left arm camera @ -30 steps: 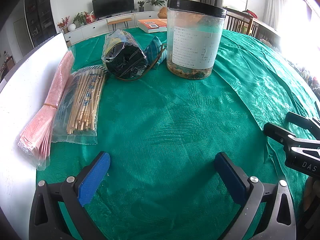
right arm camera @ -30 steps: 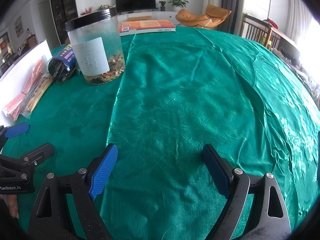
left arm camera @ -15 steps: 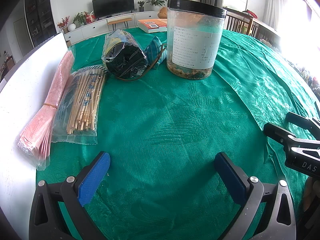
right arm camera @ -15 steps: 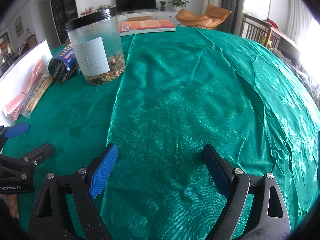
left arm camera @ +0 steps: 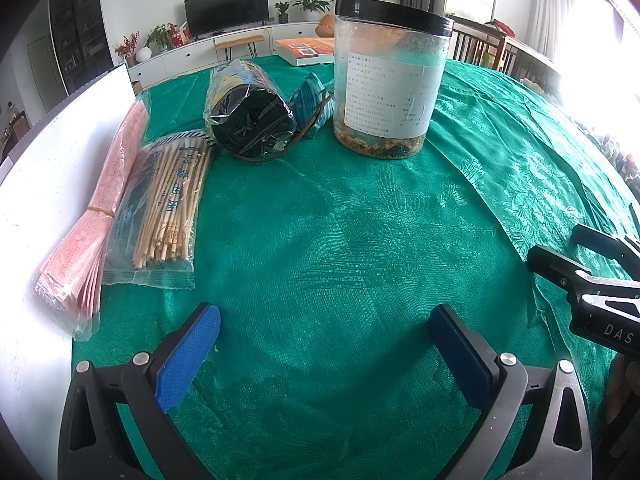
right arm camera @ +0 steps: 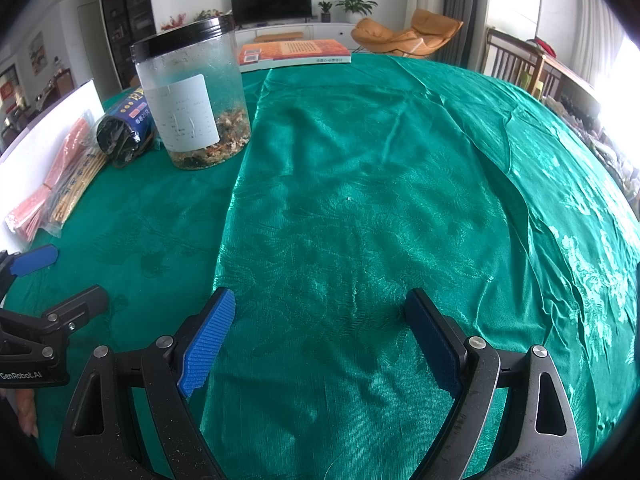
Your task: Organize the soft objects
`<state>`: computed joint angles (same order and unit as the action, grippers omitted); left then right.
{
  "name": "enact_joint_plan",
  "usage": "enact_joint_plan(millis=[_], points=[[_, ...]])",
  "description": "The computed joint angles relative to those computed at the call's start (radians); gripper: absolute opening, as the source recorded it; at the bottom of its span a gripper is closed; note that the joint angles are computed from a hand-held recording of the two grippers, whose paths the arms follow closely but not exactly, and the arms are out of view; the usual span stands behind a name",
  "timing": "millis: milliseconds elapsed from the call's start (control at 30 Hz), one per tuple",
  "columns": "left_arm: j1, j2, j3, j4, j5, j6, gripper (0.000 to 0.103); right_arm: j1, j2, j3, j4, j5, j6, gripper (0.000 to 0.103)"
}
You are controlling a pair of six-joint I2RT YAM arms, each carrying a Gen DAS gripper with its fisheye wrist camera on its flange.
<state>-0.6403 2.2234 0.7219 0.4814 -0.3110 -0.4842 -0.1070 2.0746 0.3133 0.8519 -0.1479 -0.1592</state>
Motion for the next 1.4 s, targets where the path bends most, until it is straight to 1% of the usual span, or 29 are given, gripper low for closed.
enact_joint_plan(millis=[1400], points=[[-0.003, -0.002, 0.000, -0.004, -0.003, -0.001, 0.103, 0.007, 0.002, -0.004, 0.003, 0.004, 0.000, 0.091]])
